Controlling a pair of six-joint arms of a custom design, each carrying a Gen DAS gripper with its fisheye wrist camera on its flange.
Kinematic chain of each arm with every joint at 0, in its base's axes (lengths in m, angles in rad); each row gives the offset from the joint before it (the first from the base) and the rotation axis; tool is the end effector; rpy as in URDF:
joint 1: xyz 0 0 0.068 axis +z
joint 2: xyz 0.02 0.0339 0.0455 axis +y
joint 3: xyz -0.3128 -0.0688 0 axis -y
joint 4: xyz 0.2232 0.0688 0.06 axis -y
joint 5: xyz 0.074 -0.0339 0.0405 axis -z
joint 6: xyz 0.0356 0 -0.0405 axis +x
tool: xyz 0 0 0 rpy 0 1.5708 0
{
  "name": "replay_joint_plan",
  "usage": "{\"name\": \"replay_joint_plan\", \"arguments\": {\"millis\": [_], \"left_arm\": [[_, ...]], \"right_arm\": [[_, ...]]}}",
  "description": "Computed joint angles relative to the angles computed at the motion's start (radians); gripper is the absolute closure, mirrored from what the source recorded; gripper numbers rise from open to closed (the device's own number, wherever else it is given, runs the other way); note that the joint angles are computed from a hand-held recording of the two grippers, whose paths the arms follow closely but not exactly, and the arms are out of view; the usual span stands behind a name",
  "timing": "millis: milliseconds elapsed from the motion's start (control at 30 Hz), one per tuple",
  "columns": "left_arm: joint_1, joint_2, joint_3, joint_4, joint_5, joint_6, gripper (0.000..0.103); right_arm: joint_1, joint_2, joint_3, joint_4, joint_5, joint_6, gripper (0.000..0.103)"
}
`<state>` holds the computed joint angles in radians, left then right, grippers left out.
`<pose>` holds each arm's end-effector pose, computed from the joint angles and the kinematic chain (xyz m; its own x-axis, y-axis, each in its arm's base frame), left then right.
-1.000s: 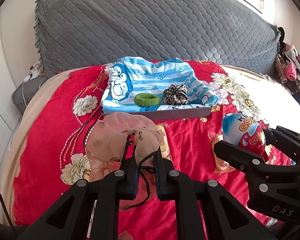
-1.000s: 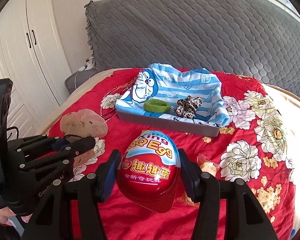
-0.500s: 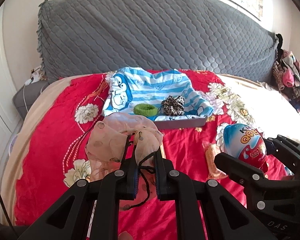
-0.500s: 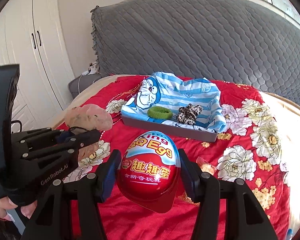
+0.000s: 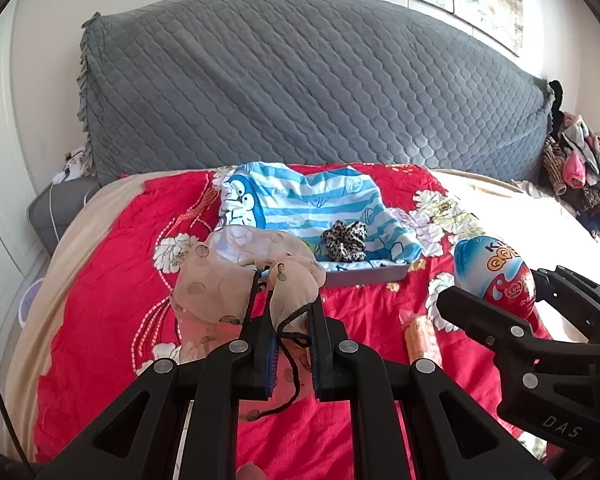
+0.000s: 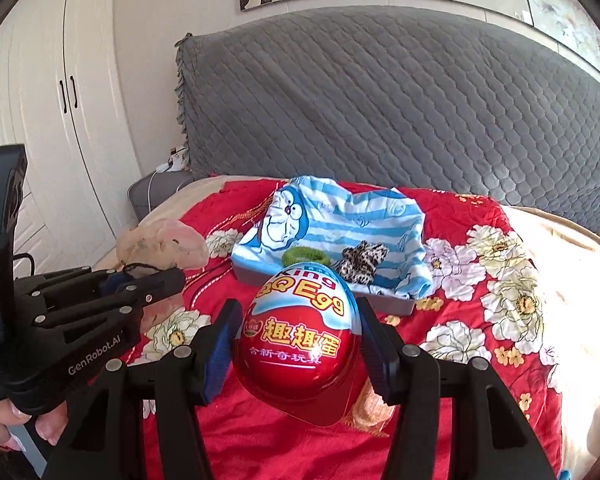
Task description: Organize objects
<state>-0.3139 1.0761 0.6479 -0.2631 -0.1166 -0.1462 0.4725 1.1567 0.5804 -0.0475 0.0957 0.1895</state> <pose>0.1760 -0.0528 0.2810 -0.6322 0.0531 -0.7730 0.1307 0.9907 -0.0389 0.1821 0.0893 0.2646 -0.5831 -0.0875 -0.8076 -0.2791 0.9552 0.0981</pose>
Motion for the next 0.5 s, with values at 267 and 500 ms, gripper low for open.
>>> {"name": "replay_joint_plan", "arguments": {"millis": [267,500], "left_arm": [[0.01,0.058,0.02,0.042,0.008,0.008,0.09],[0.002,0.11,0.051,0.076,0.012,0.014,0.09]], "right_arm": [[-0.051,0.03,0.032,0.016,-0.024,-0.015,0.046],[-0.061,0.07,0.071,0.037,-0.017,-0.027,0.046]]}}
